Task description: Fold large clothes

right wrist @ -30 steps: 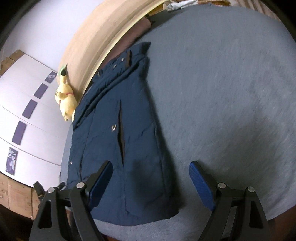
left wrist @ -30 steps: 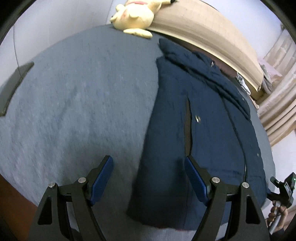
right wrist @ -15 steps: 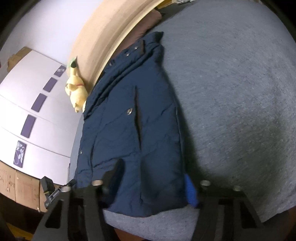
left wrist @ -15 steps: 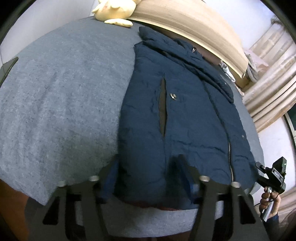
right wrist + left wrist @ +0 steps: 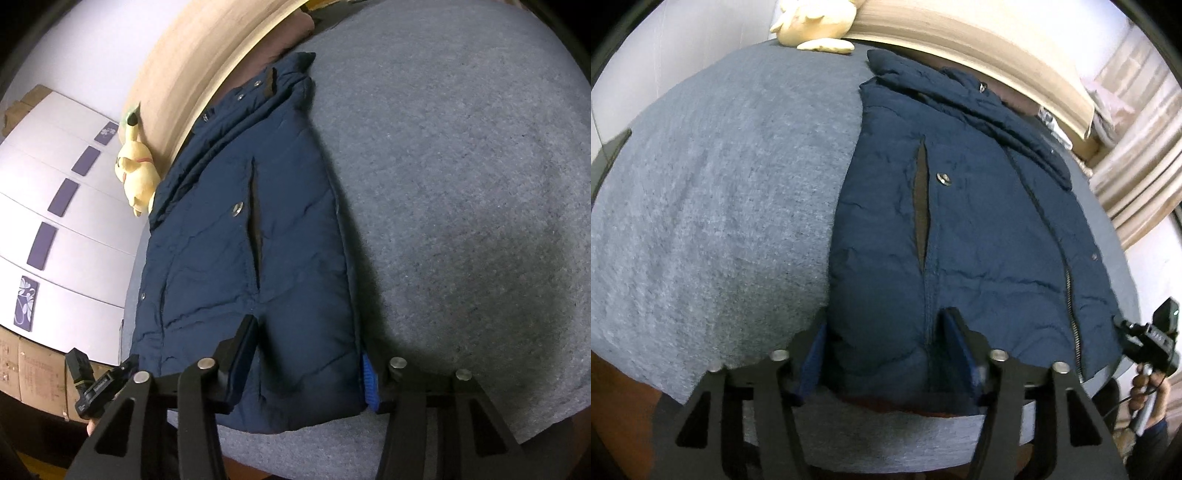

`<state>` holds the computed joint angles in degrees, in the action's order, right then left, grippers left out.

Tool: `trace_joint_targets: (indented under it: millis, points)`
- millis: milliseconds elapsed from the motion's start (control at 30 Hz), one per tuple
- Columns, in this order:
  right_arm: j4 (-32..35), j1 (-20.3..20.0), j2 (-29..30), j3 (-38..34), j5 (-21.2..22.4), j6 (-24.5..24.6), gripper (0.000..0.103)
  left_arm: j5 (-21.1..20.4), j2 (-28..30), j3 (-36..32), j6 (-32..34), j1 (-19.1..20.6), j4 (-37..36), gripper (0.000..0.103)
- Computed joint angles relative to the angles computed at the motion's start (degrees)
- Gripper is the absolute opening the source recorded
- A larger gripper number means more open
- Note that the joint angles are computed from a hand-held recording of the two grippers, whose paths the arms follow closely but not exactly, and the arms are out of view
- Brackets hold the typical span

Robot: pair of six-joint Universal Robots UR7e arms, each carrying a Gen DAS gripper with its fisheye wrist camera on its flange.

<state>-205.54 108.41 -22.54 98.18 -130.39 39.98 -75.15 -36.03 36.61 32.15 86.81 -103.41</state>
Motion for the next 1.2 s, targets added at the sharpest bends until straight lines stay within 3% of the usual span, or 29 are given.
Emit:
trace_joint_targets:
  millis: [33,133,333,667,833,1200]
  points:
    - [0.1,-0.1,-0.1,0.2,0.3,0.2,0.037,0.4,-0.2,0.6,0.0,-0.2,-0.4,0.048]
    - [-0.4,-0.4,-0.1,0.7,1.5,0.2,0.031,1.3,-1.1,2.4,0.0,-0.6,-1.4,0.038]
    - [2.1,-0.1,-0.2,0.1,1.1,1.0,0.028,3.5,-2.8,6.3,1.0,-1.5,-4.8,0.03]
    - [4.0,-0.2,-0.3,-0.2,1.4,1.1,0.028,3.0,-3.0,6.6,2.1,-1.1,-5.5,0.026]
    - [4.5,0.3,0.0,-0.7,1.5,0.2,0.02,2.3,-4.7,8.8,3.1,-0.8,-6.2,0.022]
    - [5.8,1.4,-1.1,1.9,2.0,2.0,0.018,0.5,-9.3,12.6,3.7,0.5,-4.5,0.019]
